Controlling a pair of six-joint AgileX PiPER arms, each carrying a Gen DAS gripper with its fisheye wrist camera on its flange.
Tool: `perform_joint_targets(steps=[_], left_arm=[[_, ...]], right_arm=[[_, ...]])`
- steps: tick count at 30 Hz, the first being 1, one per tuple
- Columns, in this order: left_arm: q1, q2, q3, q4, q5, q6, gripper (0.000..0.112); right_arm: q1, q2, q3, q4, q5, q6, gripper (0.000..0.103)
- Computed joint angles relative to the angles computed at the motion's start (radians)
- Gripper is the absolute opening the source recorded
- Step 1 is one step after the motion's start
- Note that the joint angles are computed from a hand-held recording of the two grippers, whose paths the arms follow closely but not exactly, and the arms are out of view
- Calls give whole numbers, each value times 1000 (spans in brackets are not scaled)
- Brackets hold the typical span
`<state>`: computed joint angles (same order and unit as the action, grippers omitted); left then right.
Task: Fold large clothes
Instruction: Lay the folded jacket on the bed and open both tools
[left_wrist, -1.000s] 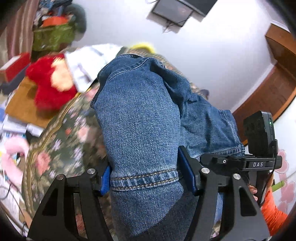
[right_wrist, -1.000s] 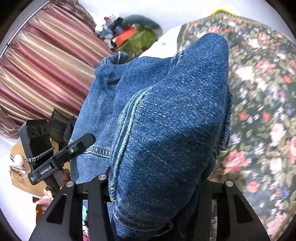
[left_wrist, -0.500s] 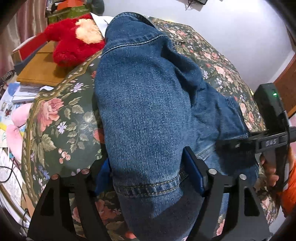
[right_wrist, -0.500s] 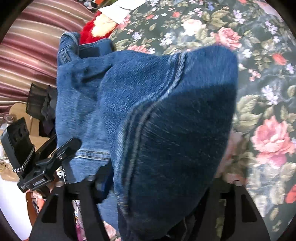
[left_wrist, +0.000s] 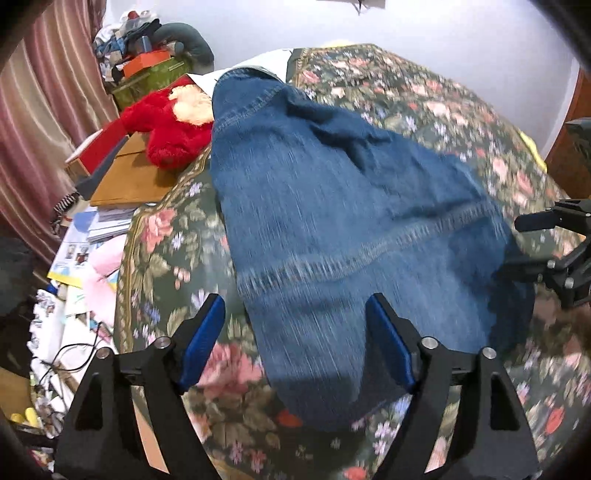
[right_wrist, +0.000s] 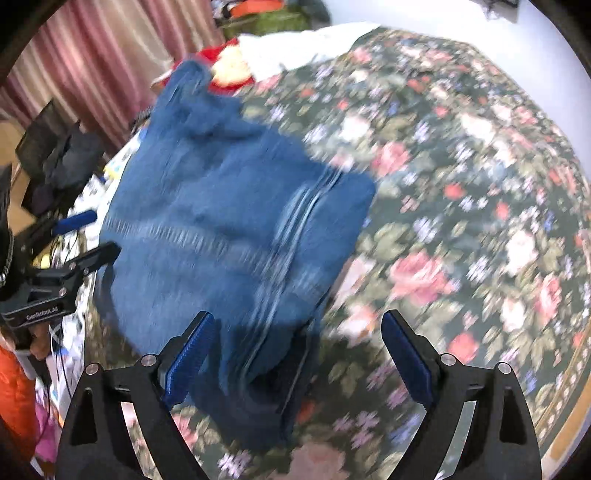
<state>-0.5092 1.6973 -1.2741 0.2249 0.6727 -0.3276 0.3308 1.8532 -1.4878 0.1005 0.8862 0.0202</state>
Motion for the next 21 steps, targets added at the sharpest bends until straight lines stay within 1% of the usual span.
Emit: perform_joint_targets(steps=[3, 4, 7, 9, 11, 14, 17, 18, 20, 21], left_arm=[[-33, -14, 44, 49, 17, -59, 83], [-42, -32, 67, 57, 25, -72, 83], [-72, -75, 110, 110, 60, -139, 83], [-94, -103, 123, 156, 90, -194, 83], [-110, -145, 133, 180, 109, -233, 83], [-152, -244, 125, 233, 142, -311, 83], [-218, -355, 94, 311, 177, -389, 83], [-241, -373, 78, 336, 192, -411, 83], [-313, -432, 45, 421, 229, -482, 83], [-351, -457, 30, 465, 247, -515, 83]], right_arm=[[28, 14, 38, -22, 25, 8, 91], [36, 7, 68, -35, 21, 15, 90], [41, -60, 163, -55, 4, 30, 91], [47, -130, 229, -88, -18, 61, 91], [56, -228, 289, -116, -27, 101, 90], [92, -374, 335, -176, -40, 183, 91], [163, -489, 333, -278, -36, 286, 91], [194, -530, 328, -319, -34, 326, 91], [276, -609, 315, -418, -31, 425, 90], [306, -624, 299, -455, -32, 461, 91]])
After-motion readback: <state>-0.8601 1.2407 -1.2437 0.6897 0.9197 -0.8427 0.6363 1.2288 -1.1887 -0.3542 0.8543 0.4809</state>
